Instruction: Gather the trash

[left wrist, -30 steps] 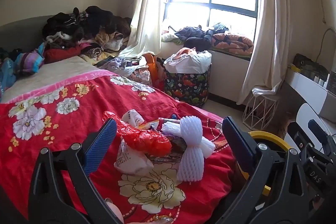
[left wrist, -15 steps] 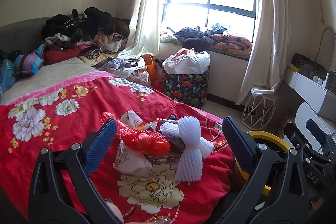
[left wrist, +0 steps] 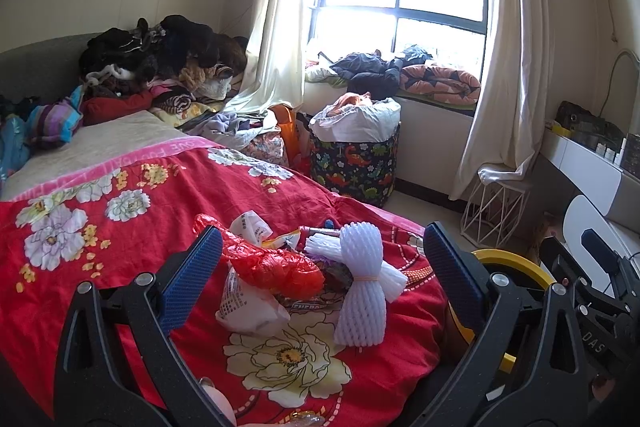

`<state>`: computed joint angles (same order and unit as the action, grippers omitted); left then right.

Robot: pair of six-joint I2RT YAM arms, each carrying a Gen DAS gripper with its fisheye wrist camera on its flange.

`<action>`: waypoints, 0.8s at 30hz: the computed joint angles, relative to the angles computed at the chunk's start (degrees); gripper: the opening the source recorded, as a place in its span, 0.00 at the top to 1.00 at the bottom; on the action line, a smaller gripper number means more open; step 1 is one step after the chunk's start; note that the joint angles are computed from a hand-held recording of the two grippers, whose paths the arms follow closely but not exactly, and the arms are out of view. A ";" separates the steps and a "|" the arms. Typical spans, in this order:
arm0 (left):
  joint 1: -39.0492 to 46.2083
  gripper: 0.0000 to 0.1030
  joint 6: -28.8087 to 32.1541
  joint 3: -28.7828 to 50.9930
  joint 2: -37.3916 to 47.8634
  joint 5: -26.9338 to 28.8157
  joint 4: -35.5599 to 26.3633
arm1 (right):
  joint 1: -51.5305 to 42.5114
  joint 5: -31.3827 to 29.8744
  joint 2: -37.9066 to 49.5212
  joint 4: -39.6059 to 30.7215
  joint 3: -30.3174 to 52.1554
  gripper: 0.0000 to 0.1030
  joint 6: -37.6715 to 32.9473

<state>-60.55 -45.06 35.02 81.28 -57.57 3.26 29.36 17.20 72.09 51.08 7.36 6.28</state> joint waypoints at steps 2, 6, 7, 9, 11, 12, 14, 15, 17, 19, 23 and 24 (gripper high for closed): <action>-0.04 0.10 -0.13 0.04 -0.03 -0.06 -0.22 | -0.11 -0.12 0.60 0.78 -0.09 0.06 -0.02; -0.03 0.10 0.05 -0.25 -0.11 -0.13 0.17 | 1.60 1.40 2.27 1.78 0.08 0.06 0.30; -0.06 0.10 0.04 -0.23 -0.08 -0.17 0.25 | 1.58 1.35 2.22 1.75 0.08 0.06 0.30; -0.04 0.10 0.08 -0.26 -0.12 -0.14 0.18 | 1.63 1.42 2.57 2.22 -0.03 0.06 0.32; -0.04 0.11 0.01 -0.20 -0.10 -0.08 0.07 | 1.81 1.61 2.82 2.38 0.03 0.06 0.38; -0.10 0.11 -0.17 0.02 0.01 -0.09 -0.18 | 1.84 1.63 3.01 2.68 -0.05 0.06 0.37; 0.12 0.10 0.11 -0.69 -0.28 0.10 0.60 | 1.79 1.53 2.82 2.29 0.06 0.06 0.37; 0.16 0.11 0.00 -0.66 -0.33 0.16 0.49 | 1.91 1.55 3.64 3.16 -0.08 0.06 0.38; 0.09 0.11 -0.06 -0.63 -0.19 0.05 0.49 | 2.30 1.67 5.30 5.00 -0.41 0.06 0.30; 0.10 0.11 -0.11 -0.61 -0.15 0.14 0.44 | 2.82 1.85 6.05 5.40 -0.29 0.06 0.27; 0.60 0.10 -0.53 -1.30 -0.36 0.38 0.55 | 3.74 1.61 4.80 2.99 0.25 0.06 0.35; 0.72 0.10 -0.67 -1.43 -0.43 0.42 0.49 | 3.72 1.17 4.97 2.72 0.50 0.06 0.19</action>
